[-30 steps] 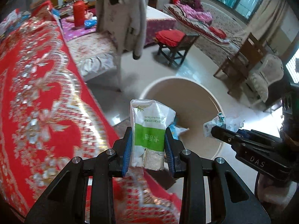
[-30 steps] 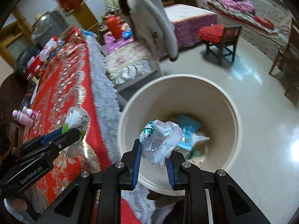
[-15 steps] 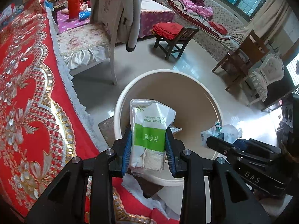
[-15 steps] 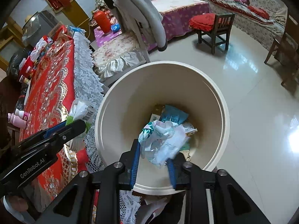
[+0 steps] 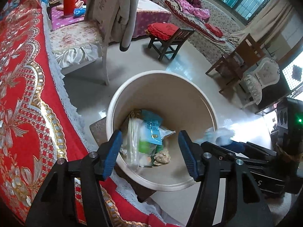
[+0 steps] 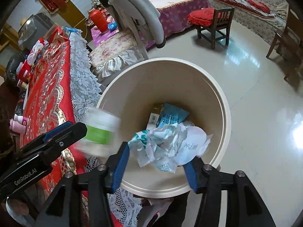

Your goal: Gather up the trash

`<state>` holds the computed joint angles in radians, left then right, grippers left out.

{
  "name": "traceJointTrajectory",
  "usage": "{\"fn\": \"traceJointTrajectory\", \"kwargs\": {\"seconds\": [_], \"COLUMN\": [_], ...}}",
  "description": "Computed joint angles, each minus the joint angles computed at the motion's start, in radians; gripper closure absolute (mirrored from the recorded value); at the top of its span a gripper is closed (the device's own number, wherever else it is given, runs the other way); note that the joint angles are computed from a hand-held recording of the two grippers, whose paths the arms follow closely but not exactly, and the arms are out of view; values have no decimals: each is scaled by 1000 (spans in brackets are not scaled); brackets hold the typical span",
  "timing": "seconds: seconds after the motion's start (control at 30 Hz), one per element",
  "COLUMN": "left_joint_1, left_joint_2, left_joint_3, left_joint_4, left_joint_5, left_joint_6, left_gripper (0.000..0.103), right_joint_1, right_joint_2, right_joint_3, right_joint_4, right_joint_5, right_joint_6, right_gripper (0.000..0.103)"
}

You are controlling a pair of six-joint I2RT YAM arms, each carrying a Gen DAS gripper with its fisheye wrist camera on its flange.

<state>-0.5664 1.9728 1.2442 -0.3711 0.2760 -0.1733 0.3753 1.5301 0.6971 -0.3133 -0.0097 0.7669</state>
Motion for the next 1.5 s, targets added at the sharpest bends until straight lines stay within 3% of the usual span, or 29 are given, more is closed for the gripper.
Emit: {"fn": "traceJointTrajectory", "kwargs": {"seconds": [0.3, 0.6, 1.13, 1.5], "left_joint_1": [-3, -13, 15, 28], "left_joint_2": [-79, -249, -556, -695], "left_joint_3": [-58, -166, -308, -361], "left_joint_4": [13, 63, 85, 98], "left_joint_5": [-65, -186, -212, -197], "left_joint_6": [8, 6, 63, 88], "left_gripper": [41, 41, 41, 41], "right_joint_1": [57, 195, 428, 559], "right_joint_2": [-56, -133, -212, -199], "right_joint_3": [-12, 46, 212, 316], "right_joint_4": [-16, -121, -372, -538], "right_joint_5": [61, 270, 643, 833], "right_joint_6": [45, 113, 275, 414], "right_gripper": [39, 39, 39, 38]}}
